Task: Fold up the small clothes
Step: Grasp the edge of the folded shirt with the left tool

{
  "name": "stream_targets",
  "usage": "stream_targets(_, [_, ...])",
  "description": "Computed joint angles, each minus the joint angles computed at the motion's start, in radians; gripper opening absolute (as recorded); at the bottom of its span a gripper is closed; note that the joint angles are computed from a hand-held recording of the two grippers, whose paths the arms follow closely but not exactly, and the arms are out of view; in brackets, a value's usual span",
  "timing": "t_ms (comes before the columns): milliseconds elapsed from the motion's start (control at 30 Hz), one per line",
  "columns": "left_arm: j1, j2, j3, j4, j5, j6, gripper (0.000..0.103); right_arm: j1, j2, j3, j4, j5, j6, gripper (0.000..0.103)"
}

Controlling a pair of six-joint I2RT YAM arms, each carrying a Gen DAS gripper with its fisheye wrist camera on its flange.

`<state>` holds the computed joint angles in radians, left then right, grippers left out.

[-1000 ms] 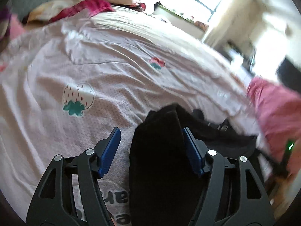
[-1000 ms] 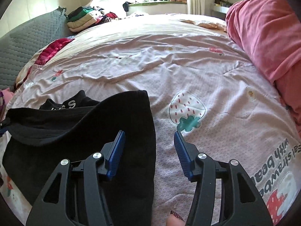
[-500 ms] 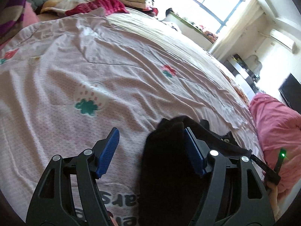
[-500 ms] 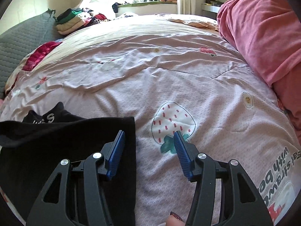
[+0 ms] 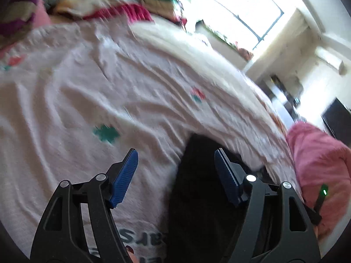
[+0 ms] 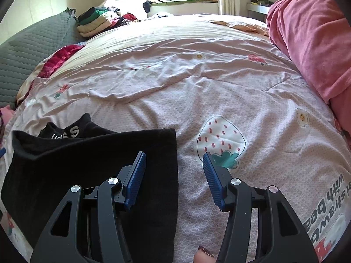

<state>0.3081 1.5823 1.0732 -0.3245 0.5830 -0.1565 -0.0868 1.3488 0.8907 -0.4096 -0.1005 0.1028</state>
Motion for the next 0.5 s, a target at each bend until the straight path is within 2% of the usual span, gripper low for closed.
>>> stream_targets(67, [-0.031, 0.032, 0.03, -0.068, -0.016, 0.05, 0.064, -0.009, 0.003, 0.001, -0.004, -0.02, 0.001, 0.042])
stream_targets(133, [-0.061, 0.052, 0.03, -0.089, -0.03, 0.076, 0.064, -0.016, 0.002, -0.001, -0.005, -0.04, 0.003, 0.037])
stream_targets(200, [-0.085, 0.067, 0.031, -0.112, -0.048, 0.101, 0.064, -0.019, 0.0, -0.003, -0.003, -0.055, 0.002, 0.027])
stream_targets(267, [-0.104, 0.066, 0.021, -0.109, -0.072, 0.119, 0.063, -0.024, -0.001, -0.005, -0.003, -0.081, -0.003, 0.006])
stream_targets(300, [-0.114, 0.054, 0.007, -0.097, -0.091, 0.126, 0.047, -0.023, -0.003, -0.007, -0.002, -0.084, -0.005, 0.006])
stream_targets(333, [-0.119, 0.052, 0.001, -0.088, -0.102, 0.133, 0.02, -0.021, -0.01, -0.01, 0.001, -0.081, -0.005, 0.005])
stream_targets(367, [-0.122, 0.041, -0.011, -0.073, -0.102, 0.138, 0.011, -0.023, -0.015, -0.011, 0.002, -0.083, -0.002, 0.005])
stream_targets(433, [-0.128, 0.021, -0.029, -0.045, -0.117, 0.141, 0.004, -0.039, -0.037, -0.016, 0.008, -0.093, 0.01, 0.005])
stream_targets(500, [-0.133, -0.007, -0.05, -0.006, -0.13, 0.149, 0.004, -0.061, -0.055, -0.015, 0.011, -0.111, 0.021, 0.005])
